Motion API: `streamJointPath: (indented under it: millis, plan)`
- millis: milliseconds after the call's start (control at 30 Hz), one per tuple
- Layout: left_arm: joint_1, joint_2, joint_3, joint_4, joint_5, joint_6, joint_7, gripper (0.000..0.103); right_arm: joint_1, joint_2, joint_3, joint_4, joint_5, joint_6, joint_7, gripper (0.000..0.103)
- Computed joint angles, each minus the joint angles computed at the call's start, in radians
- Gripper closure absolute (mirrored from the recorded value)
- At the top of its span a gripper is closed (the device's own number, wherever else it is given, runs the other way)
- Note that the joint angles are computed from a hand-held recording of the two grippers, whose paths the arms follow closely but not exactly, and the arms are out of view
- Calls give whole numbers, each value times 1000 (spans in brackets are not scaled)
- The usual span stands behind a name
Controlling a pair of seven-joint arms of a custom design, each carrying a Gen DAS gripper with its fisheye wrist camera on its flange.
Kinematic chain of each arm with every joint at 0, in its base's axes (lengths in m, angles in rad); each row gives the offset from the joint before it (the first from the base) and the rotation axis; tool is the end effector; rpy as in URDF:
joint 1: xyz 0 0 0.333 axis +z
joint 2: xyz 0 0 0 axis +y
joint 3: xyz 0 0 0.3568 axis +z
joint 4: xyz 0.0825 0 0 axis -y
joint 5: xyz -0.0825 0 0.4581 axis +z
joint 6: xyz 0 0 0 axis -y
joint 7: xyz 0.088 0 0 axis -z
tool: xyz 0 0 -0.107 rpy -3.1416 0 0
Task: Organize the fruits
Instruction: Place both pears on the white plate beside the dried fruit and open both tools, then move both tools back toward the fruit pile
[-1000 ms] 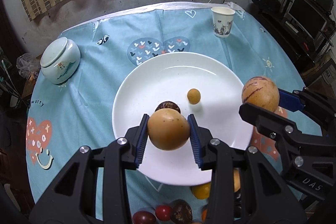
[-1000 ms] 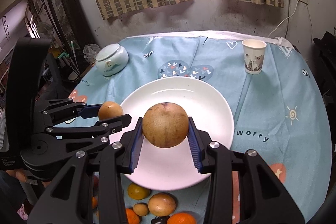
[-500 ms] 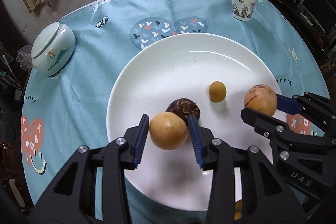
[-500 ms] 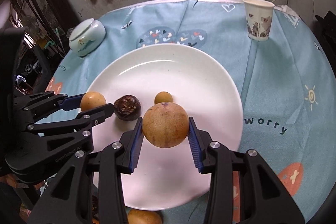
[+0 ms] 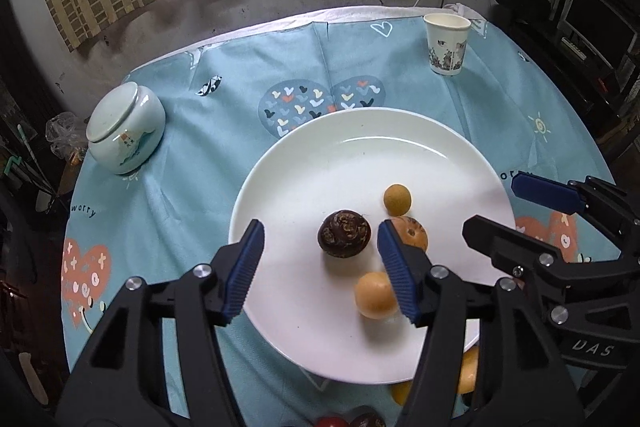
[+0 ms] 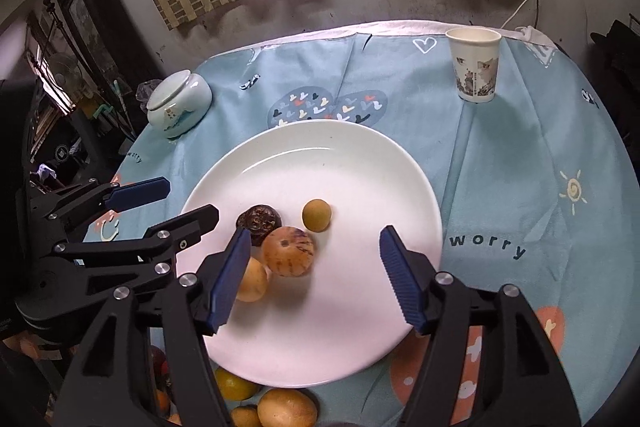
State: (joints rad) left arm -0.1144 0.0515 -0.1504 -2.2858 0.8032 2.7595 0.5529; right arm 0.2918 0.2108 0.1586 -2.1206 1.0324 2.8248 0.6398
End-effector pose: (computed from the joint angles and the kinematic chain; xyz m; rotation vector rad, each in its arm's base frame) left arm 0.5744 -0.1866 0.3566 -1.9097 1.7910 -0.4417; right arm 0.6097 0.2441 0.3386 -2.0625 1.2963 -0.0858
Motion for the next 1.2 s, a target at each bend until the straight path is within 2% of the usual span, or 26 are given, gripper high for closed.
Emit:
streamJointPath:
  millis: [233,667,1200]
  plan:
    - [-6,-122,-23,-65,48,-5,-56,42,10,-126,0,-92,126,7,-112,35]
    - [-27,-371,-98,-201,71,-49,-118,40,101,-400,-72,-300,290,20,-264,33]
    - [-73,-542,-149,-292,39,-104,-136,39,163,-588,-114,-470,251,32,-224,31]
